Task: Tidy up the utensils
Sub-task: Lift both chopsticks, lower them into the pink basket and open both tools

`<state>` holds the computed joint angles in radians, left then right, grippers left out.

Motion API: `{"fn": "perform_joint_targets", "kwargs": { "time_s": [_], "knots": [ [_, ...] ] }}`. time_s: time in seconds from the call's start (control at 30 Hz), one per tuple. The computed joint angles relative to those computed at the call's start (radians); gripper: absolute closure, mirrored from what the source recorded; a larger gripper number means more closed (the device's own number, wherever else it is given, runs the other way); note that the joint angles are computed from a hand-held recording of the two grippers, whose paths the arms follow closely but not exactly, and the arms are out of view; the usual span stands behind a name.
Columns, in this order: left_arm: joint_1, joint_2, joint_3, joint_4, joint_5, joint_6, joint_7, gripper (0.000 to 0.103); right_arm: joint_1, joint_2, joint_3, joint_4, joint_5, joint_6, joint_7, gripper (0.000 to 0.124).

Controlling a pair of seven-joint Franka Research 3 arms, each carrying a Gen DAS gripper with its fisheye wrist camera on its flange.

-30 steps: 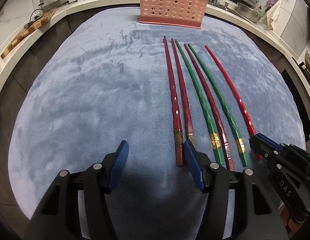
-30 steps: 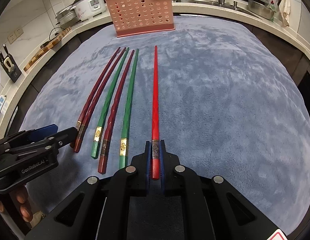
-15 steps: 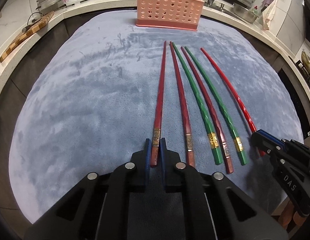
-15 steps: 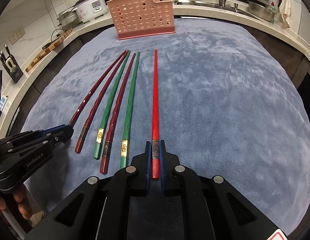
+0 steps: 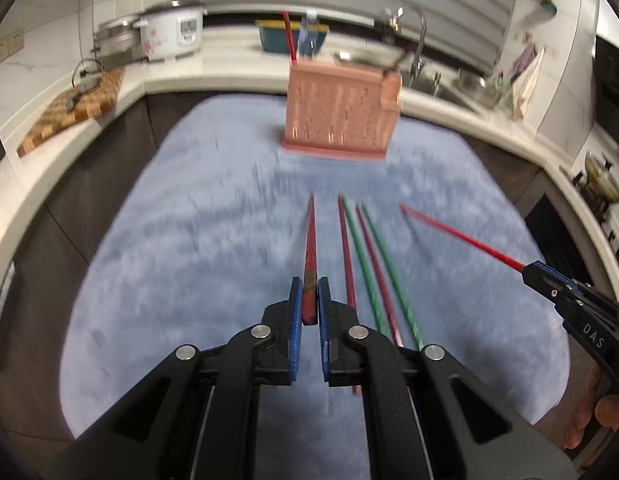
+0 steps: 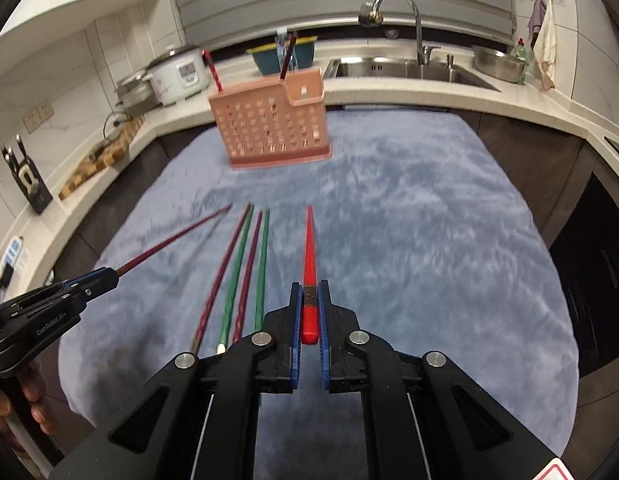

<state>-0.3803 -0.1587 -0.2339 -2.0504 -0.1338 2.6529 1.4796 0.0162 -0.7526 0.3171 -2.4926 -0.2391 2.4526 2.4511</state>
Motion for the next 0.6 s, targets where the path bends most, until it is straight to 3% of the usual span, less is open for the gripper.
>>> {"fn": "perform_joint_targets", "kwargs": {
  "time_s": [0.43, 0.6],
  "knots": [
    [0.038, 0.101, -0.007, 0.226, 0.034, 0.035, -0.016, 0.096, -0.107, 0.060, -0.010, 0.157, -0.089, 0.077, -0.032, 0.117],
    [0.056, 0.191, -0.021, 0.383, 0.073, 0.039, -0.023, 0.096, -0.138, 0.122, -0.024, 0.227, -0.101, 0.138, -0.043, 0.117]
  ]
}}
